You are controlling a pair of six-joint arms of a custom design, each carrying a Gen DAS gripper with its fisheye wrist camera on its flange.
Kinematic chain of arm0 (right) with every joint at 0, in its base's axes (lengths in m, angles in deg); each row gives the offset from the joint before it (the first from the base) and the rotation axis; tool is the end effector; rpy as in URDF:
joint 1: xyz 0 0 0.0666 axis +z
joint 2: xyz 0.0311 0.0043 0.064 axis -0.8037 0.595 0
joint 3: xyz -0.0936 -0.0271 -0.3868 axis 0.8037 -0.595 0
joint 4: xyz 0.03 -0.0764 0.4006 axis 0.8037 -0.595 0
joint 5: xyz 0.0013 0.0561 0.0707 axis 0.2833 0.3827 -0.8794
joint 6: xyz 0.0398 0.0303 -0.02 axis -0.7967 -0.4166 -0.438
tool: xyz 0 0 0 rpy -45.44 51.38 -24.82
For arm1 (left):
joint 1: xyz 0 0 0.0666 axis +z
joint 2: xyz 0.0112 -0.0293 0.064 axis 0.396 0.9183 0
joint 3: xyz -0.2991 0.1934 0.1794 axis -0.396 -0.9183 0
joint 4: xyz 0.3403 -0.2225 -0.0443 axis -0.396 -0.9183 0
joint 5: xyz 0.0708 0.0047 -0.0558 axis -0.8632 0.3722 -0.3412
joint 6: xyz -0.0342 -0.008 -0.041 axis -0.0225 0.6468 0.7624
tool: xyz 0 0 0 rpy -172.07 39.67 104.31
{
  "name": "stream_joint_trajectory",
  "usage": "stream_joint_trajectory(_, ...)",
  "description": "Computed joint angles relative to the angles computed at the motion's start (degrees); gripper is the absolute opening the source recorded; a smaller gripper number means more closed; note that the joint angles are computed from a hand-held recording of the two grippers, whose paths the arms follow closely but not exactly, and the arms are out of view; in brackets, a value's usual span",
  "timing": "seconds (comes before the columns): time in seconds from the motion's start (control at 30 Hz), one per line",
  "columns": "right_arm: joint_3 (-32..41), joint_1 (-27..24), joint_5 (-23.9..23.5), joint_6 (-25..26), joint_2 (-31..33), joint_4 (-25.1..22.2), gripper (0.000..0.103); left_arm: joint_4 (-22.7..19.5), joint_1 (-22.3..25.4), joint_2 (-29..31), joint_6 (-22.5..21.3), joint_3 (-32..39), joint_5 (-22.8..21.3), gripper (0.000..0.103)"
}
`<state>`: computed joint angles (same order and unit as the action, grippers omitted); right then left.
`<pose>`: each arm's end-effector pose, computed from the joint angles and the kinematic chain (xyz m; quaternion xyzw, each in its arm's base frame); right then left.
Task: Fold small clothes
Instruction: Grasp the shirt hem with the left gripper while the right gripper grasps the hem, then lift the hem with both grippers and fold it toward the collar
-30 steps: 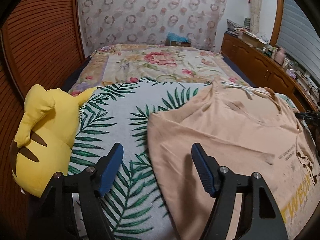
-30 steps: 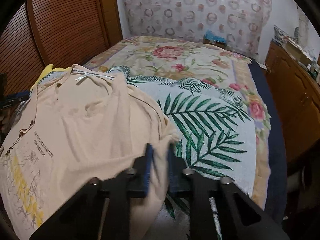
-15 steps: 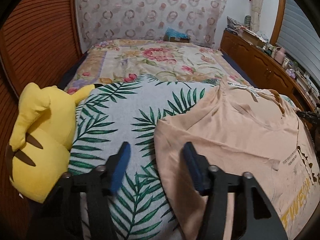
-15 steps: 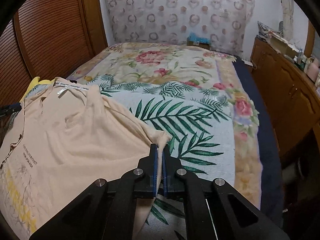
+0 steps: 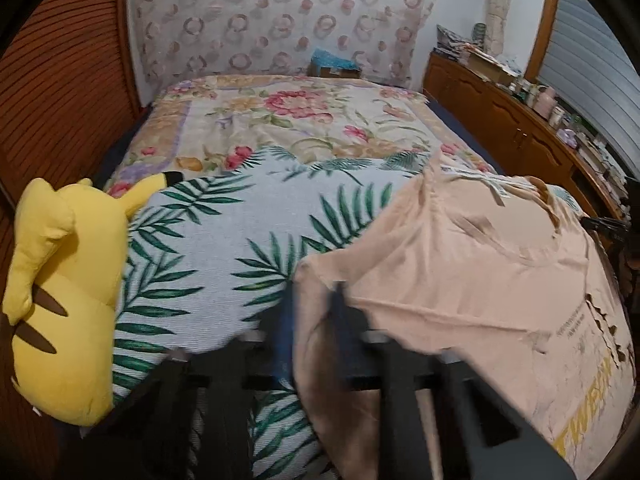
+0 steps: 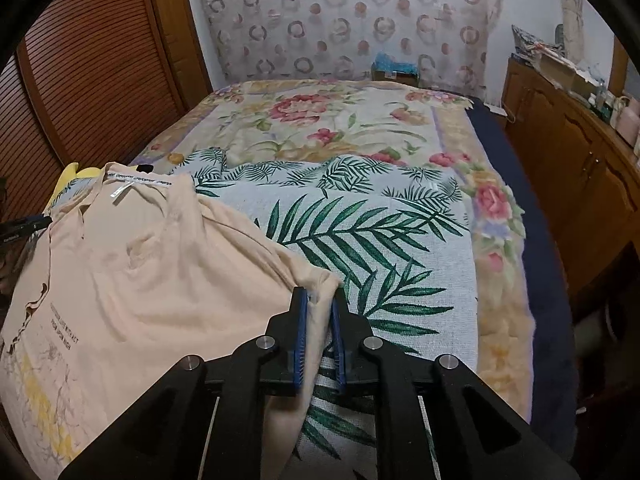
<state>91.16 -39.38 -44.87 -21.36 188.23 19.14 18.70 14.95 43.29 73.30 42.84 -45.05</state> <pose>0.6044 0.1649 0.4148 -0.3348 0.8608 0.1586 0.3490 0.3538 -0.0469 0.3686 -0.1588 0.9288 -0.0194 0.3344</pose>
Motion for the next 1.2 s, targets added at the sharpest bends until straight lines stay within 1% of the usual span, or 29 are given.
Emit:
stream_joint_trajectory(0.07, 0.5, 0.1, -0.1, 0.4, 0.2, -0.8, 0.011, 0.0, -0.5, -0.6, 0.3, 0.0, 0.0, 0.007)
stream_joint_trajectory(0.1, 0.7, 0.2, -0.5, 0.8, 0.3, -1.6, 0.006, 0.0, -1.0, -1.0, 0.5, 0.0, -0.2, 0.006)
stream_joint_trajectory(0.13, 0.7, 0.2, -0.9, 1.2, 0.1, -2.0, 0.006, -0.1, -1.9, -1.7, 0.9, 0.1, -0.8, 0.006)
stream_joint_trajectory(0.2, -1.0, 0.3, -2.2, 2.0, -1.5, -0.8, 0.005, -0.1, -3.5, -3.0, 1.1, 0.2, -2.0, 0.006)
stream_joint_trajectory(0.27, -3.2, 0.1, -5.2, 2.2, -3.7, 0.3, 0.005, -0.5, -5.8, -4.9, 1.4, 0.2, -3.7, 0.006)
stream_joint_trajectory(0.33, -5.7, 0.0, -5.5, 2.2, -6.4, 2.4, 0.005, -1.1, -7.7, -6.4, 1.9, 0.4, -4.3, 0.006)
stream_joint_trajectory(0.53, -12.9, -1.6, -8.7, 1.4, -15.3, 6.9, 0.005, -3.2, -15.5, -11.4, 3.7, 0.5, -10.6, 0.006)
stream_joint_trajectory(0.6, -15.4, -2.4, -9.9, 1.4, -18.1, 7.5, 0.005, -4.1, -18.1, -13.1, 4.5, 0.1, -13.1, 0.006)
stream_joint_trajectory(0.67, -18.6, -3.4, -10.4, 2.0, -21.5, 8.1, 0.005, -5.5, -21.7, -14.7, 6.3, -0.3, -16.1, 0.006)
stream_joint_trajectory(0.7, -20.6, -3.8, -10.5, 2.4, -23.1, 8.5, 0.005, -6.4, -23.6, -15.7, 7.6, -0.6, -17.8, 0.006)
stream_joint_trajectory(0.8, -24.6, -5.6, -11.3, 3.6, -27.3, 7.9, 0.005, -9.1, -28.4, -17.5, 11.3, -0.7, -22.2, 0.006)
stream_joint_trajectory(0.9, -28.2, -7.9, -13.5, 4.9, -31.6, 6.5, 0.005, -13.0, -34.7, -19.9, 16.8, -0.9, -27.3, 0.006)
stream_joint_trajectory(0.93, -29.2, -8.7, -14.5, 5.3, -33.0, 5.8, 0.005, -15.0, -37.3, -20.5, 19.1, -0.7, -29.6, 0.006)
stream_joint_trajectory(1.0, -30.9, -10.3, -16.2, 6.7, -35.0, 4.5, 0.005, -18.9, -40.7, -20.9, 22.3, -0.3, -32.8, 0.006)
stream_joint_trajectory(1.03, -31.8, -11.0, -16.9, 7.3, -36.1, 3.9, 0.005, -21.2, -42.7, -21.1, 24.7, -0.2, -34.5, 0.006)
stream_joint_trajectory(1.1, -33.8, -12.7, -18.4, 8.6, -38.4, 2.2, 0.005, -24.8, -46.3, -22.0, 29.2, -0.2, -36.2, 0.006)
stream_joint_trajectory(1.17, -34.9, -14.6, -19.5, 10.4, -40.2, -0.5, 0.005, -28.0, -48.9, -21.9, 33.1, -0.1, -37.6, 0.006)
stream_joint_trajectory(1.2, -34.2, -15.2, -19.6, 11.3, -40.4, -2.8, 0.005, -29.9, -50.7, -22.0, 35.4, 0.1, -38.5, 0.006)
